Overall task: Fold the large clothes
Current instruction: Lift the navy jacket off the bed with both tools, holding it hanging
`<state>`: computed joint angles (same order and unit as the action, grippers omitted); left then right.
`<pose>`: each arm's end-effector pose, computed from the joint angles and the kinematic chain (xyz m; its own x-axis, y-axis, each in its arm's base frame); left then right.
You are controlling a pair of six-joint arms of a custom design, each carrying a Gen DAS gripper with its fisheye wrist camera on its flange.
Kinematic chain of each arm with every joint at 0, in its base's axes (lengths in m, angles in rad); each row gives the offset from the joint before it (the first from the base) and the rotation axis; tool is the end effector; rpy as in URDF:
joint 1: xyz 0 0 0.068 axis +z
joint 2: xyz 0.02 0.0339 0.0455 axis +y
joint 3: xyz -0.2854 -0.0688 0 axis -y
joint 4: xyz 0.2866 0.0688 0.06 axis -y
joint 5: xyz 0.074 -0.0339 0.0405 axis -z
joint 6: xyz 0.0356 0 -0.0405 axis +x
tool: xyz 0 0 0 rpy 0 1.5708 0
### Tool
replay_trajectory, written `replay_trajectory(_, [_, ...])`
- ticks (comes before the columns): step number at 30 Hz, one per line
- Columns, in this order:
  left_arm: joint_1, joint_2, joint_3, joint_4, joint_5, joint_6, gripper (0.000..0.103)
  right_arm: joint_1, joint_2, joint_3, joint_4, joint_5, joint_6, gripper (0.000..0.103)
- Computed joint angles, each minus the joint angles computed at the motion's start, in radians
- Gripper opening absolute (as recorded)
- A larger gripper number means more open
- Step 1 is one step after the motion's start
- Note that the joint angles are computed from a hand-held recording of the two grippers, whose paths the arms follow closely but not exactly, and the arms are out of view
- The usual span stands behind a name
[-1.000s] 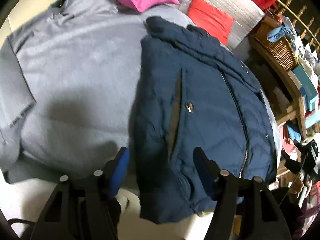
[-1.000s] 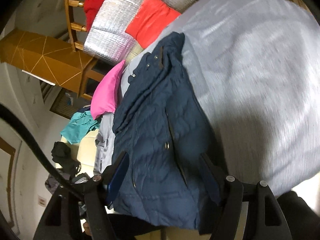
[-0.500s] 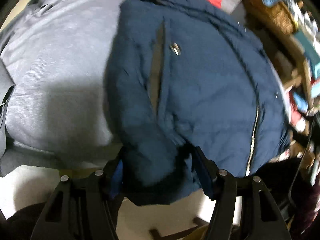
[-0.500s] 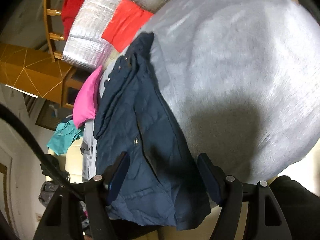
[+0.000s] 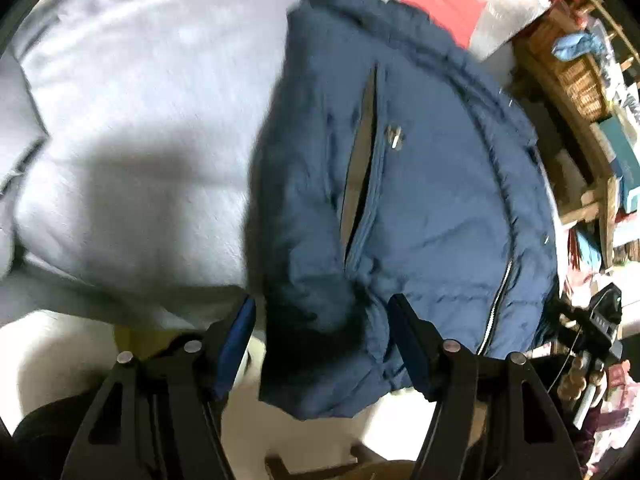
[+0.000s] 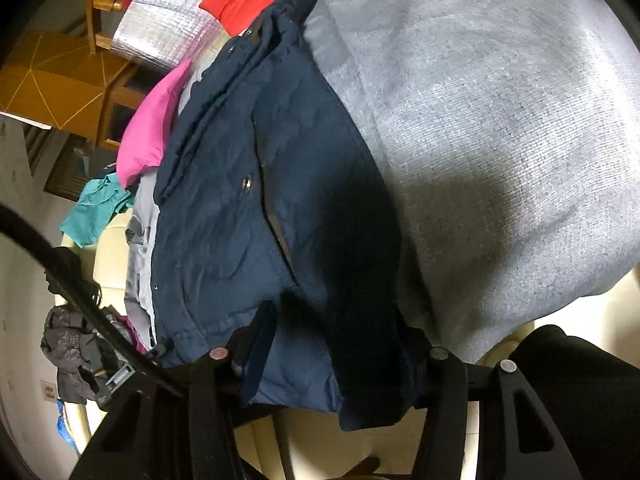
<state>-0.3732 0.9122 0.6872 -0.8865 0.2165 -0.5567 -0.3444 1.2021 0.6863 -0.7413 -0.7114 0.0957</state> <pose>0.1707 -0.0751 0.2363 -0.9436 -0.1847 -0.2746 -0.0634 0.9153 -0.3977 0.2217 -0.0548 0.1945 -0.8849 0.3943 -0.2478 0.1514 0.7467 0.6477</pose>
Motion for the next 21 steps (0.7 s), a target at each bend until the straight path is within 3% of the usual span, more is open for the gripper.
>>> replay_trajectory(1, [-0.010, 0.028, -0.008, 0.008, 0.008, -0.012, 0.068, 0.005, -0.006, -0.001, 0.004, 0.019, -0.002, 0.026])
replay_trajectory(2, [-0.022, 0.047, -0.014, 0.023, 0.014, -0.024, 0.066, 0.017, -0.015, -0.003, 0.010, 0.040, 0.006, 0.022])
replay_trajectory(3, [-0.026, 0.054, -0.027, 0.043, 0.039, -0.028, 0.055, 0.028, -0.025, -0.009, 0.019, 0.060, 0.013, 0.021])
replay_trajectory(5, [-0.040, 0.054, -0.035, 0.062, 0.053, -0.033, 0.045, 0.045, -0.033, -0.015, 0.032, 0.080, 0.024, 0.021])
replay_trajectory(11, [-0.030, 0.074, -0.036, 0.082, 0.074, -0.030, 0.045, 0.036, 0.009, -0.015, 0.045, 0.072, 0.056, 0.025])
replay_trajectory(15, [-0.023, 0.004, -0.052, 0.061, 0.073, 0.009, 0.020, 0.072, -0.049, -0.031, 0.054, 0.112, 0.044, 0.016])
replay_trajectory(18, [-0.048, -0.043, -0.040, 0.042, 0.045, 0.001, 0.016, 0.117, -0.123, -0.048, 0.051, 0.151, 0.059, 0.014])
replay_trajectory(21, [-0.055, -0.111, -0.002, -0.019, 0.024, 0.016, 0.015, 0.111, -0.190, -0.056, 0.009, 0.123, 0.046, 0.013])
